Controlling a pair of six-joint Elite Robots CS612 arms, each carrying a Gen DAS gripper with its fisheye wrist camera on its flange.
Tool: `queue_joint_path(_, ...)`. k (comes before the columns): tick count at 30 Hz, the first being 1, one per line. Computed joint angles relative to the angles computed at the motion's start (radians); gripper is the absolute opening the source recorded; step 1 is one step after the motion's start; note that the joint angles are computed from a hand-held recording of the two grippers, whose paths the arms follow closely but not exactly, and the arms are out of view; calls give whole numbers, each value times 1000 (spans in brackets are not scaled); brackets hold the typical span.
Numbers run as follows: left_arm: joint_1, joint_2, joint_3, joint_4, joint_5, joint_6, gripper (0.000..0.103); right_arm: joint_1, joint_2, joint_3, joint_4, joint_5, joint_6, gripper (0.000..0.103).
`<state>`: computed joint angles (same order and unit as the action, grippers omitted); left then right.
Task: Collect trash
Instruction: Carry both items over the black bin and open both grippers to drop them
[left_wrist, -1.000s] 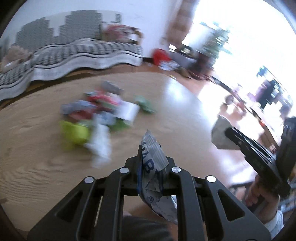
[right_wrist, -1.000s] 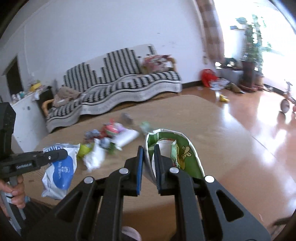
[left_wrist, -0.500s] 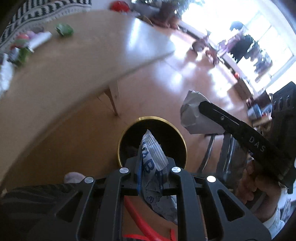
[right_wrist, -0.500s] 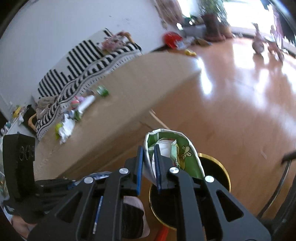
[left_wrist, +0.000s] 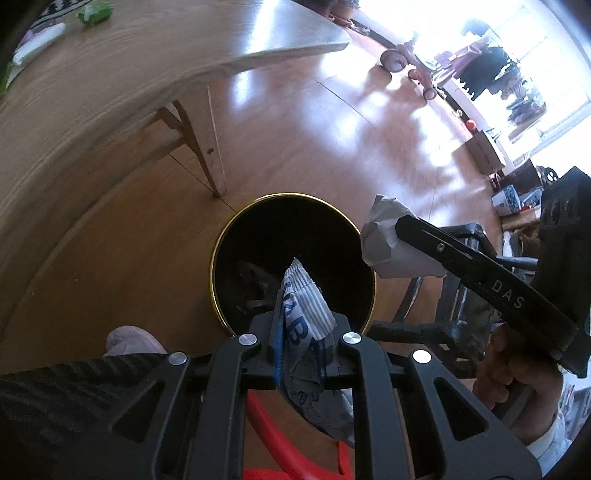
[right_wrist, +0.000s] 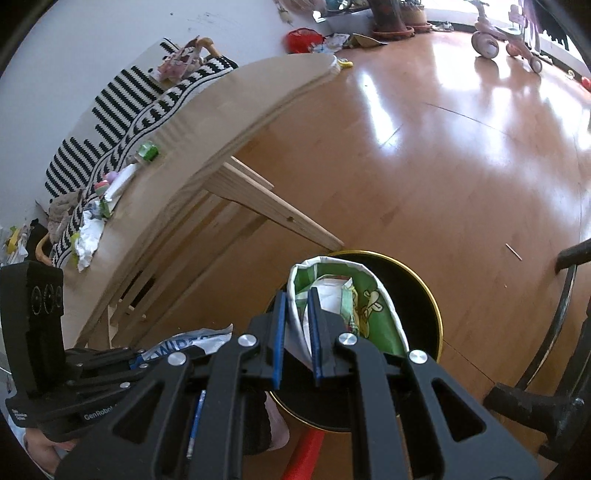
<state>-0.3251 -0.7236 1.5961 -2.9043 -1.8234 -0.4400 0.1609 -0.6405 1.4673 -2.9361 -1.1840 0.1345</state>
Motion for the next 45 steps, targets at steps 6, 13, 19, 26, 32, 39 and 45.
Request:
queue_joint_path(6,-4,21,-25,10,-13,12,12,-3,7,-7,20,-1,-3,12)
queue_joint_path(13,-5,52,-58,42,-35,9,12,-5,28,-29,50,-14,7,12)
queue_joint_path(19,-1,118,-134,146,-64,19,12,-8,87,-96,142,-1,62,12)
queue_joint_path(26,0,172,-197,206,-95,70,12,-2,134,-168,247,-12,76,12)
queue_joint_path(32,-17,157,-174,156,-19,4,96,-15,137,-188,282,4,154,87)
queue_joint_path(39,-22,98,-103,52,59,-43,97,-23,88,-122,81,-77,225,97)
queue_joint_path(45,-17,-32,58,-227,266,-101,97,0,49,-90,-101,-175,170,97)
